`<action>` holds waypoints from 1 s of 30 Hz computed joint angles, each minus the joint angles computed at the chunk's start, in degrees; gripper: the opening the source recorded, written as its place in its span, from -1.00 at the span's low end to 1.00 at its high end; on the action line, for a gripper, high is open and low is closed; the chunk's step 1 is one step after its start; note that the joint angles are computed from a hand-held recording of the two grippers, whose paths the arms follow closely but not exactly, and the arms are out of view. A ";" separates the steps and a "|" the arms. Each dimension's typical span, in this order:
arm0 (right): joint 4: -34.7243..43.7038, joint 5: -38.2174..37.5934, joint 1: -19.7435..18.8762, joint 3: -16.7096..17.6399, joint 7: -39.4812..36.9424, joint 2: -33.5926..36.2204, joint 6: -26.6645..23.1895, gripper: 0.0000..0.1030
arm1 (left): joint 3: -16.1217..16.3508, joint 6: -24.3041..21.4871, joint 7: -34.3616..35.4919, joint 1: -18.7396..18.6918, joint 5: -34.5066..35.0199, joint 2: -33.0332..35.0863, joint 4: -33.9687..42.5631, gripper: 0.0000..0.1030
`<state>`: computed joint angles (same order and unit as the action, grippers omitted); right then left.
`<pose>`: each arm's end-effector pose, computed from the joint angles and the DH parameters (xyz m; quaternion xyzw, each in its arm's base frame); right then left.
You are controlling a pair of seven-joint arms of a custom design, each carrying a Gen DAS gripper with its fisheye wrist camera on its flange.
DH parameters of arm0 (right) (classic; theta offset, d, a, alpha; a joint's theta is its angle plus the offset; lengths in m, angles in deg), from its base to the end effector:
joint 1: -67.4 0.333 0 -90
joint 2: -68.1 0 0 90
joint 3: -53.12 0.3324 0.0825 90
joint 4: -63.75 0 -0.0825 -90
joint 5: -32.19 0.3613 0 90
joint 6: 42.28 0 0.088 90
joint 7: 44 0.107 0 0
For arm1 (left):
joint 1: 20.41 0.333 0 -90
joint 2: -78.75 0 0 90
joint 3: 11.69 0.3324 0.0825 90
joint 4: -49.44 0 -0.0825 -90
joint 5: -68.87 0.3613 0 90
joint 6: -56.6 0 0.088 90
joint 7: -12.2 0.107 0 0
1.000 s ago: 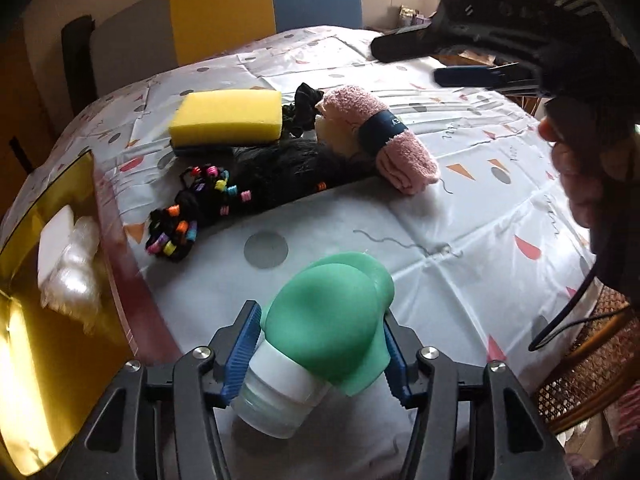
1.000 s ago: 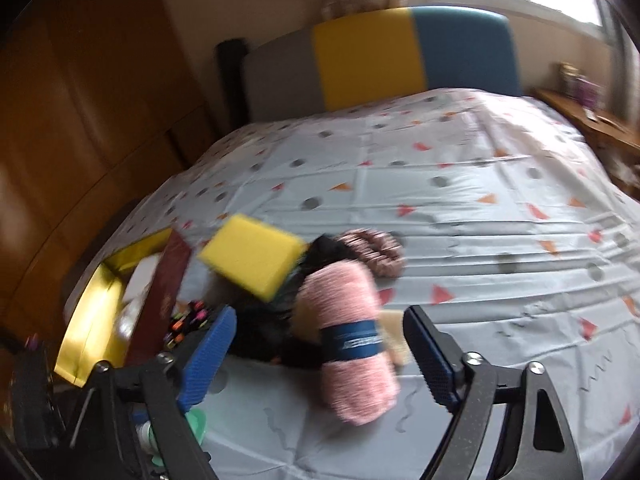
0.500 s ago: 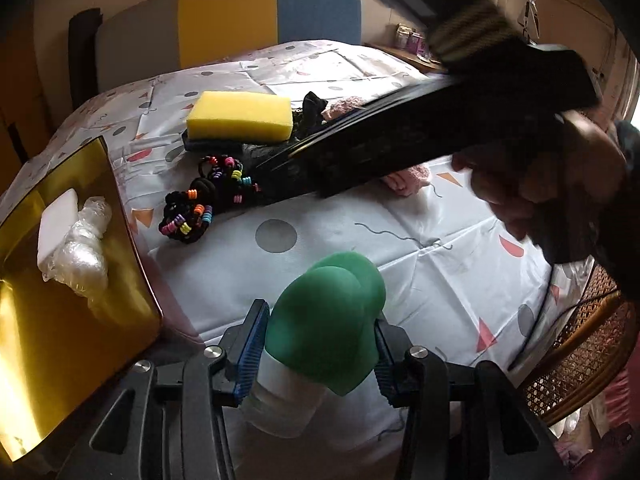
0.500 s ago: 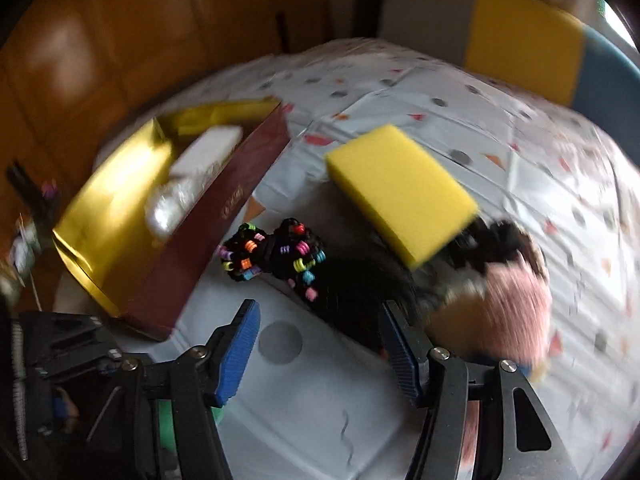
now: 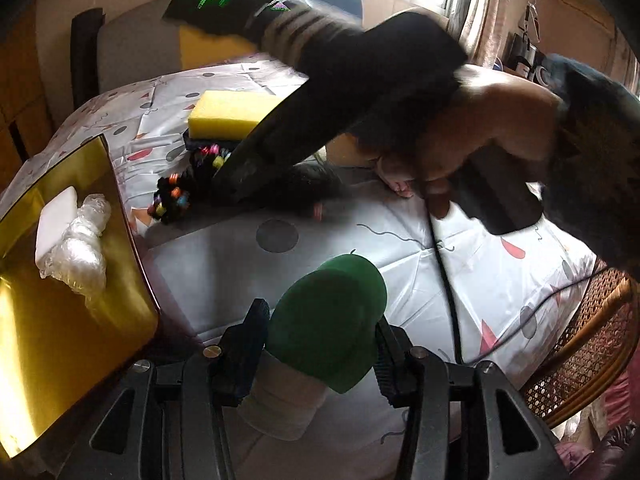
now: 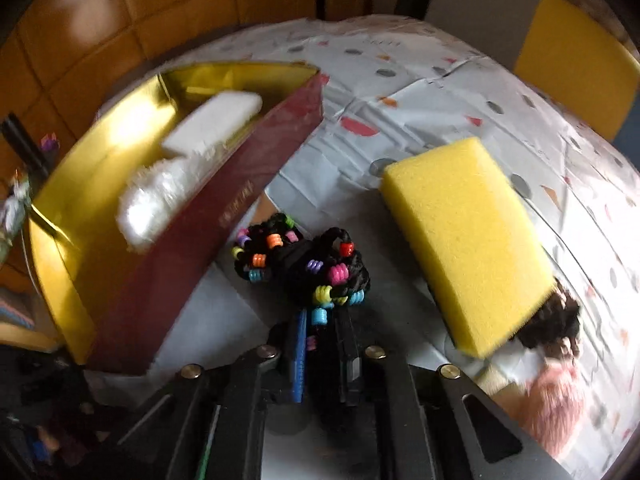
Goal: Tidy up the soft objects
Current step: 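Lift the green-capped bottle with left gripper while right grasps the beaded hair tie, then place the green-capped bottle in the gold tray with the left gripper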
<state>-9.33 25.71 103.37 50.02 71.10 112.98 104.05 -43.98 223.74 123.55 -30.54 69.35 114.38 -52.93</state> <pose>0.6461 0.4353 0.3619 -0.7612 0.5978 -0.1237 0.2191 0.5538 -0.4181 0.3443 -0.2957 0.8993 -0.3177 0.0532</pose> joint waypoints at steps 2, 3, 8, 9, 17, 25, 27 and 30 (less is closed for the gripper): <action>-6.39 -0.37 1.18 -1.18 3.42 -3.96 4.09 -0.77 | -0.44 -0.16 0.13 0.39 -0.31 0.13 0.09 -0.07; -10.28 -0.71 1.89 -1.85 5.50 -6.38 6.58 -0.77 | -0.63 -0.30 0.21 0.55 -0.47 0.26 0.22 -0.08; -24.20 -1.29 4.15 -3.36 14.27 -14.49 12.76 -0.77 | -1.62 -0.93 0.21 1.43 -2.06 0.70 0.76 -0.10; -26.08 -2.23 4.95 -4.03 16.29 -15.30 12.73 -0.77 | -1.76 -1.10 0.16 1.57 -2.38 0.74 0.88 -0.10; -31.02 -6.60 4.99 -4.31 23.57 -16.09 14.31 -0.74 | -3.91 -2.19 1.14 3.47 -5.80 0.47 1.03 -0.12; -31.27 -7.77 4.49 -3.98 24.11 -15.99 14.78 -0.73 | -11.14 -1.42 4.94 9.86 -13.07 -1.25 -0.38 -0.12; -30.80 -8.40 4.86 -4.33 24.57 -15.60 14.45 -0.73 | -13.47 -0.42 5.96 12.26 -15.84 -2.10 -0.94 -0.12; -30.62 -9.18 5.14 -4.57 25.21 -15.55 14.07 -0.73 | -15.90 2.41 6.58 15.57 -19.26 -3.55 -1.36 -0.12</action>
